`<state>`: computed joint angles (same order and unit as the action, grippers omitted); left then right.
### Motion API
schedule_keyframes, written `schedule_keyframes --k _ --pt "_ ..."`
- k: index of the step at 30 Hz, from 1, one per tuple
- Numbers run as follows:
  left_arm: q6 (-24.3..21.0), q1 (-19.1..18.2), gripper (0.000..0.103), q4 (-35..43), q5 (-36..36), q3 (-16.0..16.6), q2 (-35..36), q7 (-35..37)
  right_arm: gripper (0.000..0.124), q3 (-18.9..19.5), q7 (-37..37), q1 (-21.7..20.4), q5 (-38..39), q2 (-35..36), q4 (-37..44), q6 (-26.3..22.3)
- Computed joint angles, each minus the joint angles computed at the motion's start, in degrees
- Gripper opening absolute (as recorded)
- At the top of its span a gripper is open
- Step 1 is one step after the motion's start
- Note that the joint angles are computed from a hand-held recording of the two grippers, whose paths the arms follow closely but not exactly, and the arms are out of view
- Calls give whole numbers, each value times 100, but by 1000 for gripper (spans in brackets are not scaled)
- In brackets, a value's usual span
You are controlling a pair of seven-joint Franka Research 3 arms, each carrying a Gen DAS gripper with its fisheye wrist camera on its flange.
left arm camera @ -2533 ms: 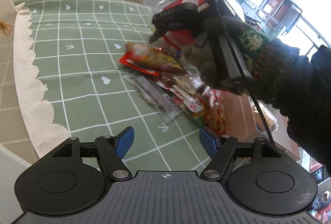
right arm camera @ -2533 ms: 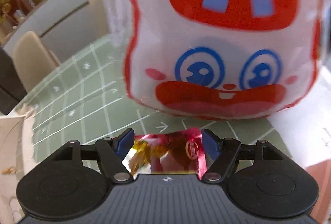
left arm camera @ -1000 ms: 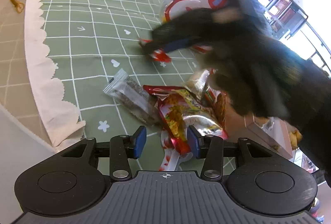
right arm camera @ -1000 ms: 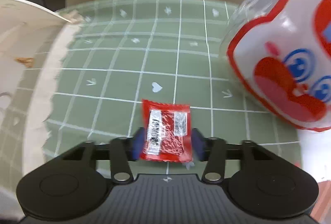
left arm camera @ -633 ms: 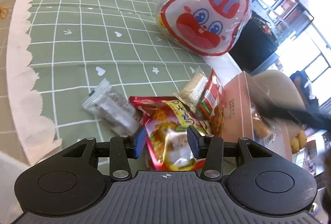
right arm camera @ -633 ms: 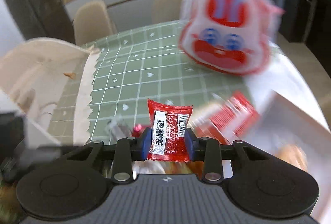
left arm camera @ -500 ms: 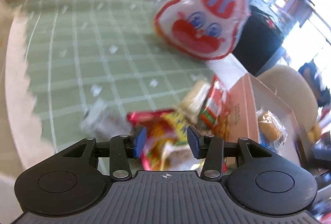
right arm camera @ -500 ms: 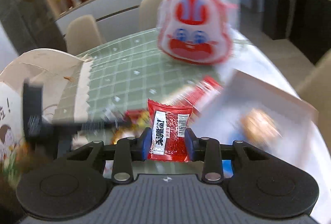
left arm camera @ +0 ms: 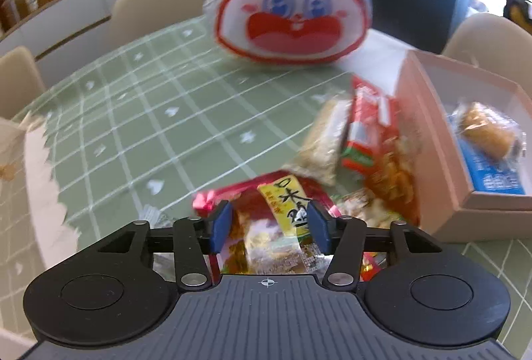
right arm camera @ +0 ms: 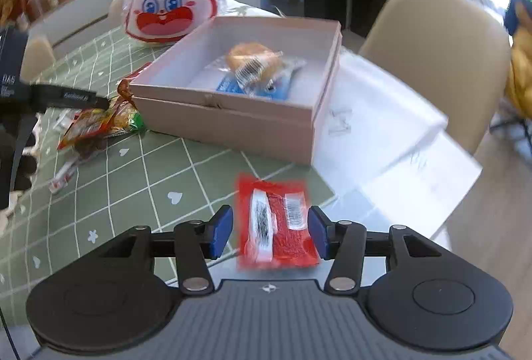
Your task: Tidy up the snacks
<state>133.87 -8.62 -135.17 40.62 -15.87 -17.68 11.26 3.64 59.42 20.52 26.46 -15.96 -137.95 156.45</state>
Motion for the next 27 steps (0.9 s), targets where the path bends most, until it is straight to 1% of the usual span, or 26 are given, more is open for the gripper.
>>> schedule_keyframes --k 3,5,6,8,11,14,17,18,20,21,24,27 --pt "183 -32 58 -196 -239 109 -199 22 50 34 185 -17 34 32 -76 45" --pt "462 -61 59 -363 -435 186 -336 137 52 47 213 18 70 5 -198 183" --pt "633 -95 60 -472 -532 220 -420 263 53 33 171 63 131 26 -239 278" --pt "800 -122 63 -575 -638 204 -496 520 56 13 77 148 233 -44 -387 439" --pt "1165 -198 65 -831 -728 190 -676 950 60 20 -37 248 246 -112 -502 546" --pt "1531 -271 66 -1161 -897 187 -945 1274 61 -40 -369 452 374 -202 -634 625" --pt "1825 -416 66 -1485 -1193 235 -1256 1603 62 14 -478 490 300 -262 -712 623" --pt "1963 -529 66 -1602 -1359 324 -1351 1800 62 21 -505 508 287 -280 -734 610" --pt "2139 -674 66 -1773 -1703 399 -1510 2005 62 -49 -653 602 381 -312 -737 538" --pt "2233 -723 65 -1873 -1888 403 -1612 1995 62 -86 -744 653 453 -333 -732 494" --pt "2408 -683 64 -2093 -2278 304 -1895 1725 62 -184 -1140 851 744 -408 -685 416" --pt "2395 -367 64 -2243 -2417 27 -2242 1091 62 -304 -1745 1152 1208 -344 -423 178"
